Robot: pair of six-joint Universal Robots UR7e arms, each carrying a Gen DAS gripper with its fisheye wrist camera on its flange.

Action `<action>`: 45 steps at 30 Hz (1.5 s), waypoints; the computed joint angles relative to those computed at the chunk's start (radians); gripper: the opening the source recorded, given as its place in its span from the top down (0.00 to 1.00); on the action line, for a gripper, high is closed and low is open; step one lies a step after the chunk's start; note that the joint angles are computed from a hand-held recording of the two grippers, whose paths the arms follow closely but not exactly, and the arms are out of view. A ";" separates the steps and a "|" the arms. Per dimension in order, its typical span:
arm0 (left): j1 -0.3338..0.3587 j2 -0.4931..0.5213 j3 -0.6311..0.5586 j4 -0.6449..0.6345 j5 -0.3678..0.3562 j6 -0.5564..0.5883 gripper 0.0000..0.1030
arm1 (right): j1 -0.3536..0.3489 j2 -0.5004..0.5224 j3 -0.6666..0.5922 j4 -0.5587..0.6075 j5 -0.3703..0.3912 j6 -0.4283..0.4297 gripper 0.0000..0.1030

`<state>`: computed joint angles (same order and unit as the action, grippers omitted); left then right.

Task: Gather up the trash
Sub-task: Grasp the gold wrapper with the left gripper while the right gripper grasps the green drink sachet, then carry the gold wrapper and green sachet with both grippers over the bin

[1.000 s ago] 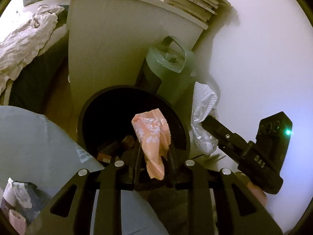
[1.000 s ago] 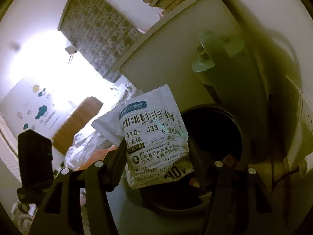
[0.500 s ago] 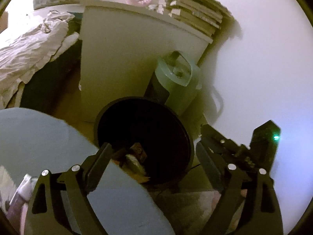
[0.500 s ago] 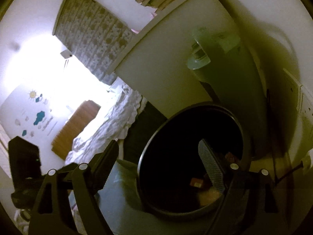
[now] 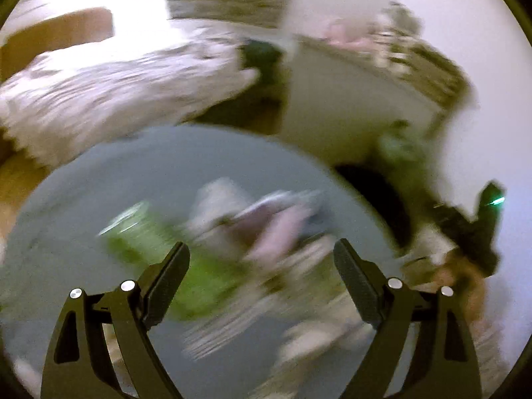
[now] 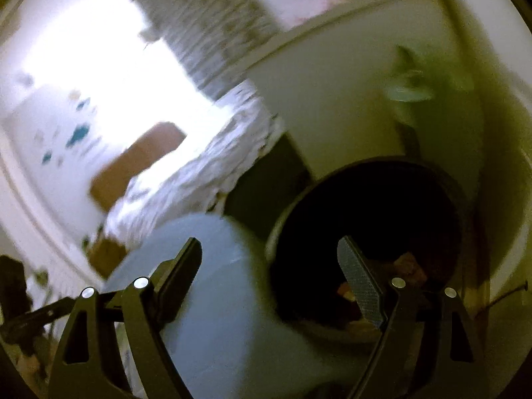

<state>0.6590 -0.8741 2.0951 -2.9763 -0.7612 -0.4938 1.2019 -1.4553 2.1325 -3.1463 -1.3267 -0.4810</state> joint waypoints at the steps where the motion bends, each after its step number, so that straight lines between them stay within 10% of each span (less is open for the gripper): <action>1: 0.002 -0.029 0.028 0.034 0.023 -0.038 0.15 | 0.022 -0.001 0.004 0.021 -0.010 -0.022 0.20; 5: 0.009 -0.139 0.132 0.234 0.114 -0.207 0.17 | 0.178 0.012 0.002 0.144 -0.087 -0.151 0.20; 12: 0.040 -0.181 0.171 0.354 0.098 -0.226 0.44 | 0.549 0.219 -0.120 0.395 -0.438 -0.341 0.20; 20: 0.053 -0.186 0.206 0.288 0.160 -0.180 0.79 | 0.675 0.498 -0.302 0.560 -0.755 -0.250 0.27; 25: 0.078 -0.226 0.264 0.117 0.104 -0.137 0.83 | 0.681 0.599 -0.353 0.581 -0.890 -0.222 0.37; 32: 0.055 -0.249 0.286 0.062 0.092 -0.146 0.83 | 0.657 0.555 -0.350 0.645 -0.773 -0.193 0.73; 40: -0.001 -0.182 0.201 -0.073 0.070 -0.010 0.83 | 0.513 0.238 -0.182 0.490 -0.281 -0.164 0.73; 45: -0.012 -0.058 0.053 -0.151 -0.021 0.135 0.83 | 0.358 0.100 -0.064 0.183 -0.158 -0.079 0.73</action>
<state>0.6469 -0.9319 2.1482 -3.1277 -0.7823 -0.3592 1.5604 -1.3558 2.0681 -2.9637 -1.4849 -0.5598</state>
